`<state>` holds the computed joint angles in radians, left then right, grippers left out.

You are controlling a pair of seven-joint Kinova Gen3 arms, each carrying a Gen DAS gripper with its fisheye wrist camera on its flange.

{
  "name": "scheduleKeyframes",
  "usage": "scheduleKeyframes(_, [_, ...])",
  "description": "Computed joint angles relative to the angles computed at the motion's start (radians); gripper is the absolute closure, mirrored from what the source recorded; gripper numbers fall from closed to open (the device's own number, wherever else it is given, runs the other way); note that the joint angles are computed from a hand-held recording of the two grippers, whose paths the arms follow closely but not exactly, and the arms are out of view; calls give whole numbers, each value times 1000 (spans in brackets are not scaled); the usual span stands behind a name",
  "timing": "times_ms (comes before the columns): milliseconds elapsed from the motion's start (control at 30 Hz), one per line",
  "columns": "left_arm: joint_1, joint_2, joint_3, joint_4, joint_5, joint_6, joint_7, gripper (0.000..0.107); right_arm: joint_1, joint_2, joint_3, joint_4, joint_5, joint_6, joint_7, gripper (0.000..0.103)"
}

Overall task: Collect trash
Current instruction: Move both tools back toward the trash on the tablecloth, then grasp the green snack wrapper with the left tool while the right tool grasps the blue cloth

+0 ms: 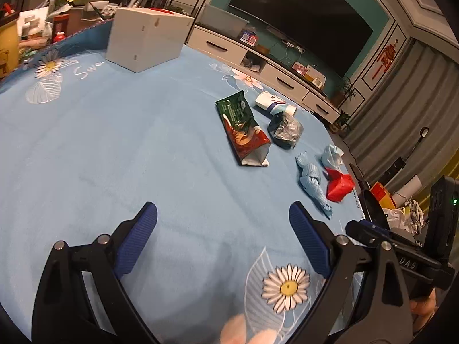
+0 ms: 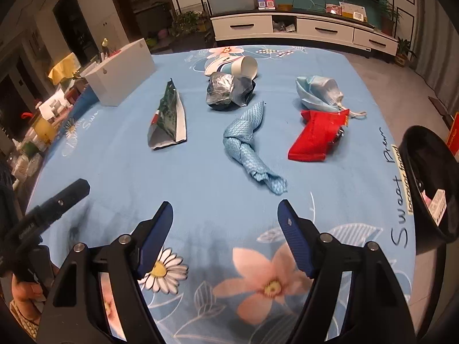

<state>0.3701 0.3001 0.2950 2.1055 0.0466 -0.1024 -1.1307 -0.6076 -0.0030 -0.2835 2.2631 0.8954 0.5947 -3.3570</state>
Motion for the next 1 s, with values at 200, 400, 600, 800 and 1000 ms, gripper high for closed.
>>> scheduleKeyframes(200, [-43, 86, 65, -121, -32, 42, -19, 15, 37, 57, 59, -17, 50, -48, 34, 29])
scheduleKeyframes(400, [-43, 182, 94, -270, -17, 115, -61, 19, 75, 104, 124, -30, 90, -146, 85, 38])
scheduleKeyframes(600, [80, 234, -35, -392, 14, 189, -93, 33, 86, 153, 182, -60, 105, -235, 162, 48])
scheduleKeyframes(800, [174, 293, -146, -506, 14, 292, -89, 65, 57, 193, 241, -90, 99, -252, 199, 63])
scheduleKeyframes(1000, [109, 287, -77, -457, 33, 243, -118, 98, 39, 189, 276, -77, 110, -274, 189, 71])
